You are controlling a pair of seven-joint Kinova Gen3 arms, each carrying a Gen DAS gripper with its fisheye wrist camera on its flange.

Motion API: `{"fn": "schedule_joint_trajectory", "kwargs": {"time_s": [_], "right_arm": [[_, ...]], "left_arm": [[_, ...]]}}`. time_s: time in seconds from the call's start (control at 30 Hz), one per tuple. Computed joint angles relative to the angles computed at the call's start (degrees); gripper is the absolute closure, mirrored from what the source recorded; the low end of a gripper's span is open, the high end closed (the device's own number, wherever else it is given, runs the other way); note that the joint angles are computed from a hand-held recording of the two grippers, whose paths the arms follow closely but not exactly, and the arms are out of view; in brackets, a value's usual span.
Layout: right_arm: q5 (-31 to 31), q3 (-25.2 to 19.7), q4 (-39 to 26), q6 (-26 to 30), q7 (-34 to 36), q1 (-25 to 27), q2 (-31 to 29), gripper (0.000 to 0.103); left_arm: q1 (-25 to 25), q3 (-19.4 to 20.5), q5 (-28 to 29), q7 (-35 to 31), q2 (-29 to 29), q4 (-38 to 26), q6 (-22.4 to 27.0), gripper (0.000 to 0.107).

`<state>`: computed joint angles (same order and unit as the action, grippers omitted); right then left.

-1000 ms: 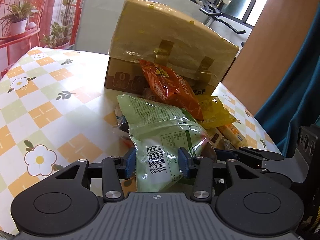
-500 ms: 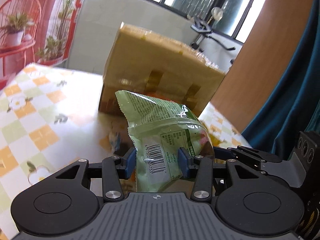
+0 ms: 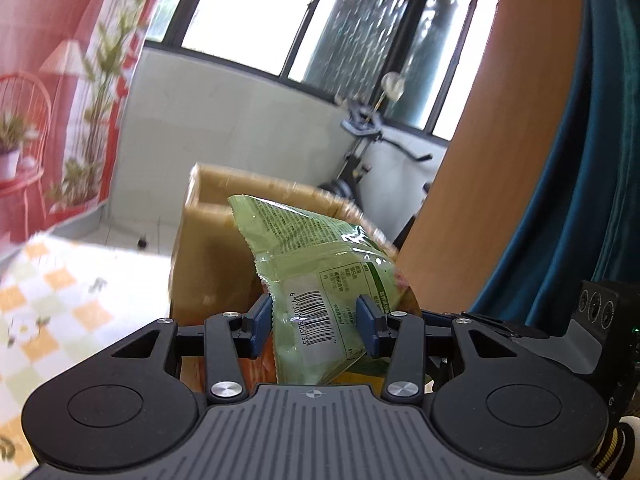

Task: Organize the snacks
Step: 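Carry the pale green bag with the left tool while the right tool carries the large green bag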

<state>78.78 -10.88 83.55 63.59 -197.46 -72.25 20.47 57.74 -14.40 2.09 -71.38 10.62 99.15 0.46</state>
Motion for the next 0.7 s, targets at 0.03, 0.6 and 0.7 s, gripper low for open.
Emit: {"fn": "schedule_joint_trajectory", "kwargs": {"time_s": [0.03, 0.6, 0.7], "right_arm": [[0.7, 0.2, 0.0, 0.1, 0.0, 0.0, -0.3, 0.046], [6.4, 2.1, -1.1, -6.0, 7.2, 6.7, -0.7, 0.046], [6.2, 2.3, -0.8, -7.4, 7.4, 8.4, -0.9, 0.046]], "left_arm": [[1.1, -1.2, -0.2, -0.2, 0.4, -0.6, -0.2, 0.061], [-11.3, 9.2, 0.9, -6.7, 5.7, -10.4, 1.3, 0.061], [-16.4, 14.7, 0.1, -6.6, 7.6, -14.2, 4.1, 0.061]]}}
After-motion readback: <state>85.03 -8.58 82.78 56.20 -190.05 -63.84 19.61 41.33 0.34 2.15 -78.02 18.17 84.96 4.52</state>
